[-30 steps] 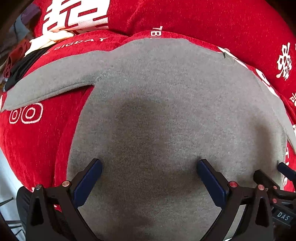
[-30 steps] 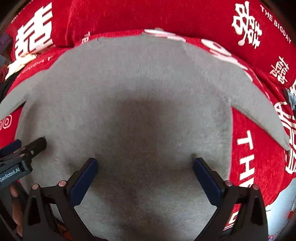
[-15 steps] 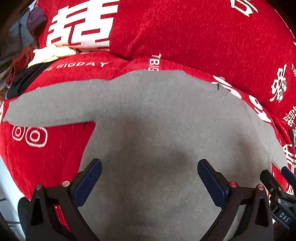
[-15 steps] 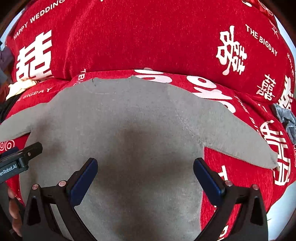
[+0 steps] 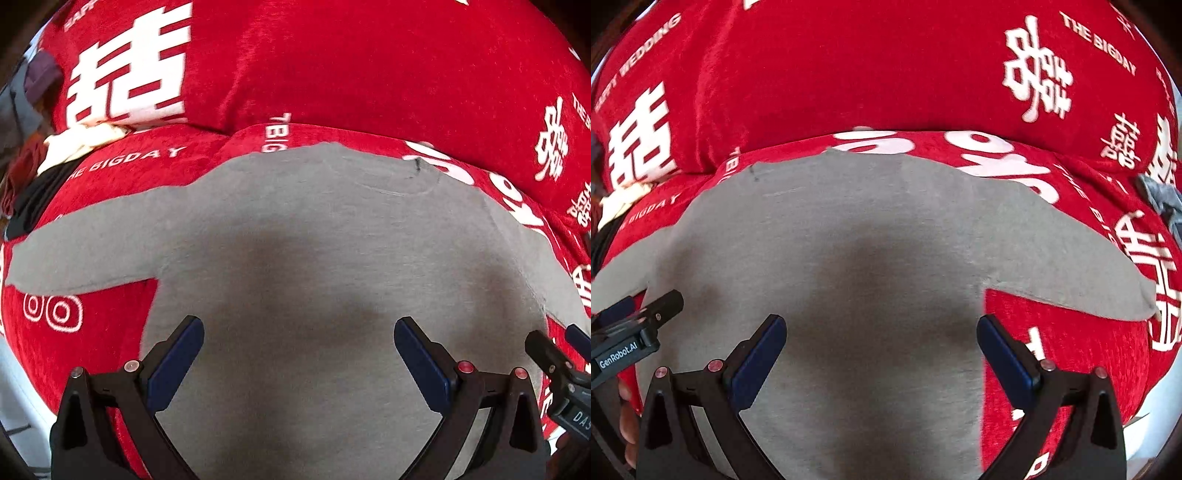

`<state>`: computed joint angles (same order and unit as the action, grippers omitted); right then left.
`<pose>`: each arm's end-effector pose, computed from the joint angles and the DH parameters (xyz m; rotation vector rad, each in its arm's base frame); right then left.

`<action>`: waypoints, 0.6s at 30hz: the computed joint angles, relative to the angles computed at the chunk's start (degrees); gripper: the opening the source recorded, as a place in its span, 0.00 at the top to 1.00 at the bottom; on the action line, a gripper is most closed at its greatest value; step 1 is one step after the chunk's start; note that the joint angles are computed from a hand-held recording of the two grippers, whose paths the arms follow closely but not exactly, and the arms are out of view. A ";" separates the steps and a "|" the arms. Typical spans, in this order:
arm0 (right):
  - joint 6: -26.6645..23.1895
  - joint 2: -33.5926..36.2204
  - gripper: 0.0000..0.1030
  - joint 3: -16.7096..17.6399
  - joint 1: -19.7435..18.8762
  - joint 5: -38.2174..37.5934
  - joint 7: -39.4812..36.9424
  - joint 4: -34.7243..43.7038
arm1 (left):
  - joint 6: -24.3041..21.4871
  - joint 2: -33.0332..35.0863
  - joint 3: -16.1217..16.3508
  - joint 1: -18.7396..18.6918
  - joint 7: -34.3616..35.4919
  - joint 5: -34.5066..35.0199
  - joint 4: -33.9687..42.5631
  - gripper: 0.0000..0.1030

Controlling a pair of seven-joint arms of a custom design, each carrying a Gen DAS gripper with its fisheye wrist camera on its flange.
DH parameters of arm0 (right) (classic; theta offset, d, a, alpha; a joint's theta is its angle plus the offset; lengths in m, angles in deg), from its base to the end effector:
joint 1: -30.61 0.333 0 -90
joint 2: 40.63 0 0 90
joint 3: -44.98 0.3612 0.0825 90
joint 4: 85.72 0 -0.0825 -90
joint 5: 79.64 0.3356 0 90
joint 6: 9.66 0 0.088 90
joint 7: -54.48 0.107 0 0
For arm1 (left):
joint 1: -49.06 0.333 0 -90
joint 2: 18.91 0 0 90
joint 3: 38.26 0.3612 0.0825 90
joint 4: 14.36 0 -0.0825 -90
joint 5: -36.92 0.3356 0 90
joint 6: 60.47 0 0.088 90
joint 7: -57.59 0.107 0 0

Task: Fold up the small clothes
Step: 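Grasp the grey sweater sleeve cuff with the right gripper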

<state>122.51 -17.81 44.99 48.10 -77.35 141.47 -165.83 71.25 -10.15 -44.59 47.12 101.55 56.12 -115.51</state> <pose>0.6585 0.2085 0.5889 -2.1951 1.5539 -0.3905 0.5973 -0.0748 0.5756 -2.3480 1.4119 -0.3862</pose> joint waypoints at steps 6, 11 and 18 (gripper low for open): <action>1.50 1.15 0.00 -1.00 -2.15 0.85 -0.03 1.15 | -3.09 4.69 -0.63 -2.29 0.68 2.24 7.10 0.00; 2.06 2.30 0.00 -1.79 -5.20 2.66 -0.29 2.18 | -6.97 10.09 -0.91 -5.01 1.74 3.55 15.31 0.00; 3.24 4.30 0.00 -4.72 -11.44 5.30 2.26 2.75 | -13.75 19.11 -0.97 -9.61 5.13 4.04 29.44 0.00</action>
<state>125.74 -13.51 40.28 36.66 -72.05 143.73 -163.08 57.49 8.96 -45.56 37.51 106.69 60.17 -86.07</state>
